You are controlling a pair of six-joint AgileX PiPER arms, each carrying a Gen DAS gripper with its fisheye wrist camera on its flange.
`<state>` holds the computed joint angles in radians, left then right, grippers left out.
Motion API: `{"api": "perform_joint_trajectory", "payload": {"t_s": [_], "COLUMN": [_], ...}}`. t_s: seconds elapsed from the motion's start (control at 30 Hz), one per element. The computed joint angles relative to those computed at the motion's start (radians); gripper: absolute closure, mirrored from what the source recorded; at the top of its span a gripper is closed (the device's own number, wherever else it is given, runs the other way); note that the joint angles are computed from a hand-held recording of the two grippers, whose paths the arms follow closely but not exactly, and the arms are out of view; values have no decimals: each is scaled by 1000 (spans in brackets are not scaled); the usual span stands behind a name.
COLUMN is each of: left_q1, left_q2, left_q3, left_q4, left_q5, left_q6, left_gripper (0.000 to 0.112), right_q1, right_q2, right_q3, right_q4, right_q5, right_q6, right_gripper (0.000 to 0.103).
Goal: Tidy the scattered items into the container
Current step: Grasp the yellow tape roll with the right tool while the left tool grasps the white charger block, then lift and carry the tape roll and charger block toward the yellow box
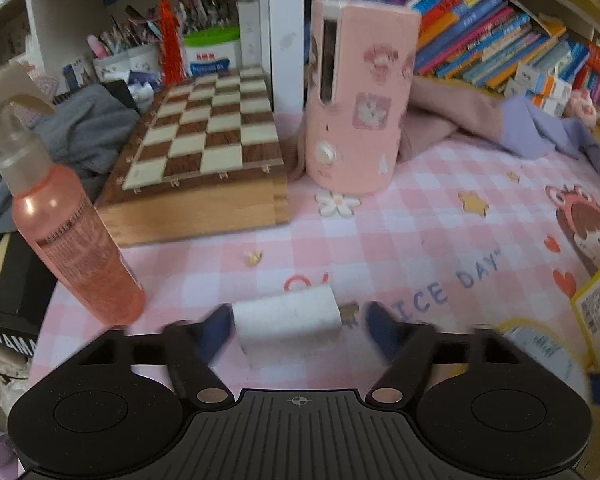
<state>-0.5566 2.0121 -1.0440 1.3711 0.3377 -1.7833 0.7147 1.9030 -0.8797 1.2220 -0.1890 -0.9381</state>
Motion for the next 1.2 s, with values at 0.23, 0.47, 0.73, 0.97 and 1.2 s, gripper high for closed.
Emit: {"api": "perform_joint_trajectory", "payload": {"t_s": [0.23,0.47,0.73,0.97,1.2], "left_q1": [13,-25,-81,-146,-243], "left_q2": [-42,-173,-315,-464,-609], "left_q3": [54,160,256,364,457], "left_q4": [-10,53,53,43,-29], "left_q5": [-39,-47,-8,32,85], "left_q6": [-3,-135,-190,-242,-259], "left_gripper": [59,59,59,59,59], "right_q1": [8,35,101,179,301], "right_q2": [-72,-156,-251,-366,-514], "right_q3": [76,155,220,287,366], "right_q4": [-144,-337,-302,-188,57], "right_q5": [-6,-54,-83,-138,-233], "right_q6": [147,352,345,283,117], "right_gripper": [24,24,24,24,24]}}
